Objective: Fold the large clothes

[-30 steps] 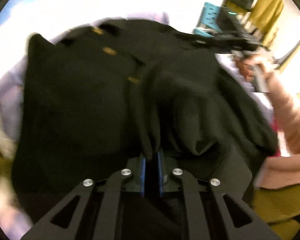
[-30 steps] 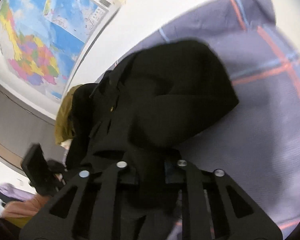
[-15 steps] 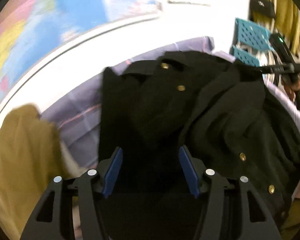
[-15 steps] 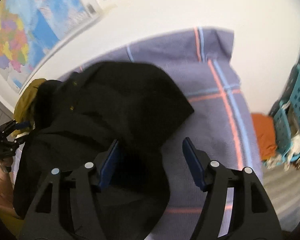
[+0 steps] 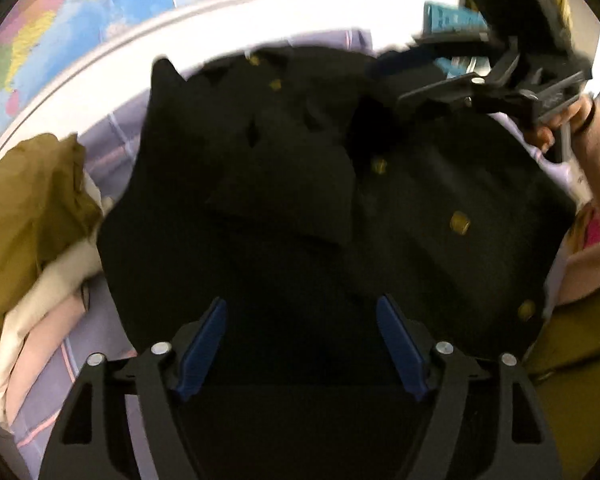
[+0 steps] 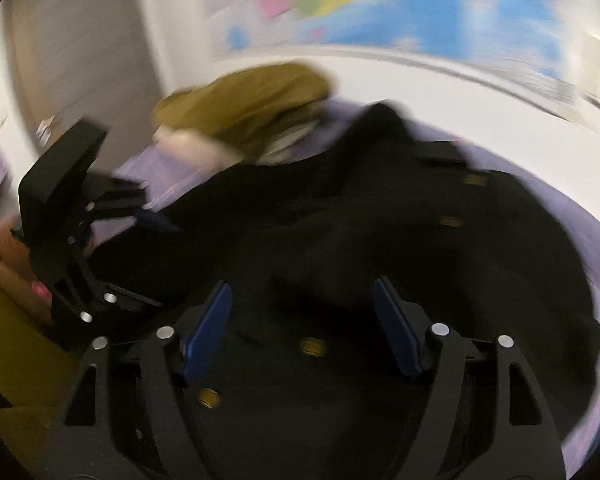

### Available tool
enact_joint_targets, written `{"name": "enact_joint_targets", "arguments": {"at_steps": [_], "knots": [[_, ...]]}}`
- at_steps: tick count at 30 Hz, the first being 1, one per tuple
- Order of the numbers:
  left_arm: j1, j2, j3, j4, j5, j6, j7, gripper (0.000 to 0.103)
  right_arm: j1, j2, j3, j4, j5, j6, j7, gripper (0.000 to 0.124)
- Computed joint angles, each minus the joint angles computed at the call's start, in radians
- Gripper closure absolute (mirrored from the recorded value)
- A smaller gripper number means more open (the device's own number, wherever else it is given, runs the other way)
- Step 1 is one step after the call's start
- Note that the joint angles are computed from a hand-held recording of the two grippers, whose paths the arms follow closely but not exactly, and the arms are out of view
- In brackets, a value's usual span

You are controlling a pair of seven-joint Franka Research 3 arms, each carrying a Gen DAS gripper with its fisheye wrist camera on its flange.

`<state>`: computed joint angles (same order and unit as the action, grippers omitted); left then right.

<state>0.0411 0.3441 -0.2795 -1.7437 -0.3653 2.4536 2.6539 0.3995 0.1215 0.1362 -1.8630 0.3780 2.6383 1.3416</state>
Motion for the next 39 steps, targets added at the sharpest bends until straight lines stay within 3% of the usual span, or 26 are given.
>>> {"name": "enact_joint_targets", "arguments": {"at_steps": [1, 3, 4, 6, 9, 11, 13, 16, 18, 20, 22, 24, 26, 27, 29, 35, 37, 39], "knots": [[-0.018, 0.011, 0.019, 0.008, 0.044, 0.000, -0.039, 0.075, 0.009, 0.024, 0.002, 0.026, -0.024, -0.014, 0.008, 0.051], [-0.016, 0.052, 0.035, 0.083, 0.064, -0.051, -0.119, 0.100, 0.023, 0.084, 0.006, 0.095, -0.057, -0.055, 0.019, 0.051], [0.001, 0.060, 0.025, 0.102, 0.045, -0.053, -0.130, 0.100, 0.036, 0.110, 0.002, 0.118, -0.088, -0.059, 0.037, 0.051], [0.021, 0.054, 0.023, 0.110, 0.007, 0.047, -0.153, 0.101, 0.061, 0.168, -0.016, 0.179, -0.158, -0.090, 0.096, 0.054], [0.070, 0.096, 0.011, 0.226, -0.065, 0.040, -0.228, 0.101, 0.049, 0.213, -0.017, 0.225, -0.138, -0.131, 0.129, 0.073], [0.093, 0.131, 0.004, 0.305, -0.098, 0.030, -0.277, 0.101, 0.052, 0.235, -0.024, 0.254, -0.143, -0.147, 0.168, 0.100], [0.123, 0.175, -0.010, 0.399, -0.141, 0.007, -0.334, 0.101, 0.027, 0.230, -0.009, 0.249, -0.084, -0.124, 0.174, 0.113], [0.163, 0.239, -0.038, 0.517, -0.160, -0.019, -0.412, 0.101, -0.011, 0.208, 0.006, 0.224, 0.041, -0.030, 0.197, 0.113], [0.149, 0.237, -0.004, 0.523, -0.179, 0.003, -0.422, 0.101, -0.028, 0.205, 0.013, 0.221, 0.113, 0.052, 0.221, 0.113], [0.182, 0.288, -0.045, 0.598, -0.150, -0.052, -0.457, 0.101, -0.023, 0.222, 0.006, 0.248, 0.112, 0.093, 0.245, 0.112], [0.171, 0.290, -0.030, 0.595, -0.152, -0.046, -0.456, 0.100, -0.016, 0.257, 0.004, 0.287, 0.108, 0.152, 0.289, 0.108], [0.167, 0.289, -0.029, 0.581, -0.136, -0.034, -0.463, 0.100, -0.050, 0.324, 0.043, 0.371, 0.165, 0.097, 0.274, 0.088], [0.183, 0.279, -0.040, 0.556, -0.141, -0.042, -0.442, 0.100, -0.029, 0.363, 0.021, 0.432, 0.108, -0.009, 0.302, 0.068], [0.178, 0.289, -0.036, 0.568, -0.131, -0.043, -0.445, 0.095, -0.016, 0.377, 0.008, 0.456, 0.066, -0.064, 0.310, 0.065], [0.175, 0.271, -0.034, 0.528, -0.118, -0.005, -0.425, 0.091, 0.003, 0.362, -0.012, 0.437, 0.019, -0.074, 0.328, 0.065], [0.203, 0.221, -0.074, 0.436, -0.170, 0.052, -0.298, 0.072, -0.002, 0.283, -0.023, 0.328, -0.014, 0.028, 0.324, 0.075], [0.201, 0.223, -0.074, 0.436, -0.179, 0.050, -0.282, 0.068, -0.003, 0.337, -0.022, 0.400, -0.021, -0.009, 0.338, 0.080], [0.200, 0.220, -0.070, 0.431, -0.185, 0.050, -0.280, 0.064, 0.036, 0.390, -0.071, 0.477, -0.065, -0.091, 0.369, 0.080]]}}
